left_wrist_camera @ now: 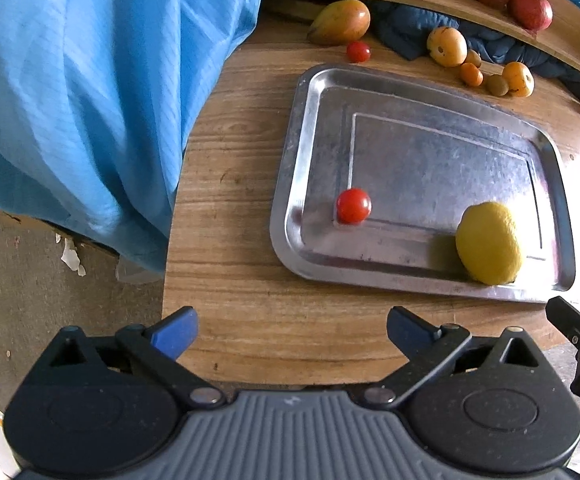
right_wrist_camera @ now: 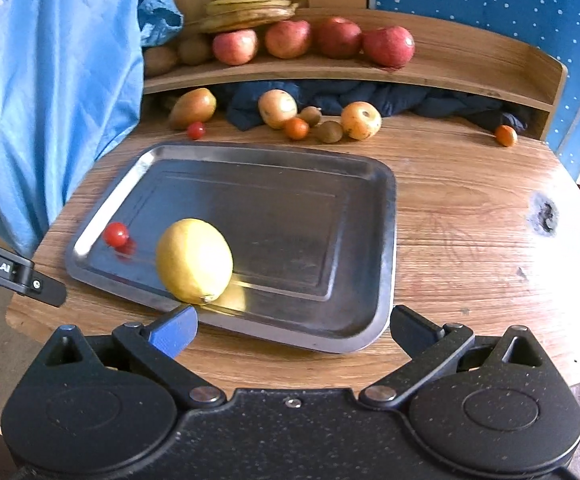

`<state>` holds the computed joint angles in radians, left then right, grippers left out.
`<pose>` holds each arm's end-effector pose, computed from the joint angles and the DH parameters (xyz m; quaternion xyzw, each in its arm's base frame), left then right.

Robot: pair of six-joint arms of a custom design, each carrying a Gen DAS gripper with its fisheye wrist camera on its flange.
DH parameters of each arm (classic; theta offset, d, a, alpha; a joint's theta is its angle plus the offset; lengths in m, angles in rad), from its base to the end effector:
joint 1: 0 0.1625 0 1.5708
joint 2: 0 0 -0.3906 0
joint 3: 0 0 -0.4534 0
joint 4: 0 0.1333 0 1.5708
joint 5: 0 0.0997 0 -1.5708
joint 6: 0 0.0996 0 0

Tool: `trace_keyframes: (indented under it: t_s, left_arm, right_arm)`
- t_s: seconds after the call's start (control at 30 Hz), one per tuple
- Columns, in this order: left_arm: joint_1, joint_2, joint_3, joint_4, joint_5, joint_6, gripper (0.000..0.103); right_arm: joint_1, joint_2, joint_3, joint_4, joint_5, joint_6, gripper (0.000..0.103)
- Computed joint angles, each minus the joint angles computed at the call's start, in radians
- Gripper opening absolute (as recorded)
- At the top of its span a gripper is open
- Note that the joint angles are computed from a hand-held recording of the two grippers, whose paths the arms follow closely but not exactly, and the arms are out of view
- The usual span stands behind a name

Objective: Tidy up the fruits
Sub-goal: 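Withdraw both tools from the tray back toward the row of fruit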

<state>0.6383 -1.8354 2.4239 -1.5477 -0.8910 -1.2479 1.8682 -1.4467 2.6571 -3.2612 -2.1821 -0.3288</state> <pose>-0.1339 -0.3433 0.1672 -0.0421 0.9037 -0.1507 0.3987 0.1708 -0.2973 0.0995 0.2173 -0.9033 0.2221 0.2958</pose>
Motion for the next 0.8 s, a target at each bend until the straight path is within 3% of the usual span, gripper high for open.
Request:
trace_keyframes:
  t_s: [0.8]
  left_arm:
    - [0.169,0.196,-0.141,-0.202,0.115,0.223,0.102]
  right_arm:
    - [-0.016,0.209,-0.187,-0.067,0.014,-0.032,0.102]
